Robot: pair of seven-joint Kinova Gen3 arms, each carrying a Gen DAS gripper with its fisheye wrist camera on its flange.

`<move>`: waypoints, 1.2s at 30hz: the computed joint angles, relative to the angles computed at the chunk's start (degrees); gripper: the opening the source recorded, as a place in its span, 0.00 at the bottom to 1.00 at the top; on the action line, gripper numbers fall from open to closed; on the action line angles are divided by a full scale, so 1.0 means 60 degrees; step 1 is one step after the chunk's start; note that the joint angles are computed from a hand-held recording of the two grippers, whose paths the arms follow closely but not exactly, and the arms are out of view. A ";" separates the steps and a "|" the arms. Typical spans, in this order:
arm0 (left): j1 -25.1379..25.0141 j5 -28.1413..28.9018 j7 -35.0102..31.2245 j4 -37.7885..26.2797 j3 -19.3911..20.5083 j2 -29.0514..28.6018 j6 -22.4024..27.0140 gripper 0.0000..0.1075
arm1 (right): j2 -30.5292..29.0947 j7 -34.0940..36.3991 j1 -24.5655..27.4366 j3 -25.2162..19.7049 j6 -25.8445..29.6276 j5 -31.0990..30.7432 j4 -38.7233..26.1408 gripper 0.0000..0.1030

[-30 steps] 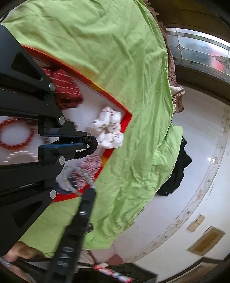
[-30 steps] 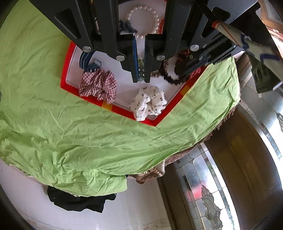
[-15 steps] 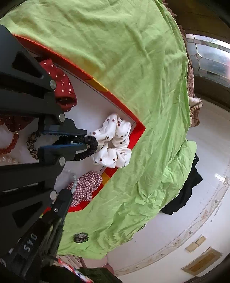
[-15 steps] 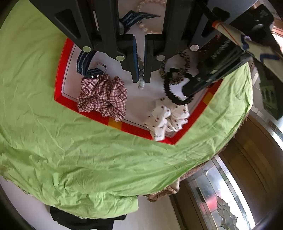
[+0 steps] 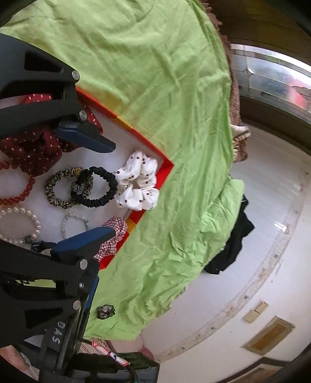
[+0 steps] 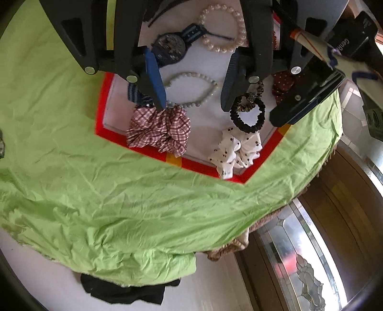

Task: Organize jewelry
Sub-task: 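Raise both open tools and pull them back from the tray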

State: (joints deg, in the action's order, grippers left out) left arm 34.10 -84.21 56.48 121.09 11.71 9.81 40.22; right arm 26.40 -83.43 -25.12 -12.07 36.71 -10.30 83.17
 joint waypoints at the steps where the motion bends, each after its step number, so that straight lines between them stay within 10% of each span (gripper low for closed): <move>1: 0.0005 0.0132 -0.0057 -0.0041 0.0202 0.0022 0.0388 0.60 | -0.0208 0.0053 0.0097 -0.0039 -0.0198 -0.0069 0.0274 0.53; 7: 0.1842 0.2041 -0.1112 -0.0633 -0.0819 0.0159 0.2718 0.65 | -0.0894 0.0035 0.0087 0.0051 -0.0819 -0.0027 0.1260 0.53; 15: 0.1402 0.2998 -0.1253 -0.0755 0.0411 0.0238 0.4847 0.73 | -0.1833 0.0193 0.0376 -0.0273 -0.1922 -0.0174 0.2830 0.53; 27: 0.6160 0.4326 -0.1859 -0.2841 -0.3561 0.2195 0.9507 0.96 | -0.3218 -0.0335 0.0203 0.0065 -0.3128 0.0164 0.5269 0.54; 36: 0.5164 0.4306 -0.0865 -0.3683 -0.0155 0.2337 1.1705 0.96 | -0.4428 -0.1485 0.0172 0.0251 -0.4006 0.1314 0.6701 0.68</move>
State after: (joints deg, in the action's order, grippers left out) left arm 65.08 -58.37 51.29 98.99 10.78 23.82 110.45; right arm -0.17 -92.34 -24.09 -10.56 12.67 -2.42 123.38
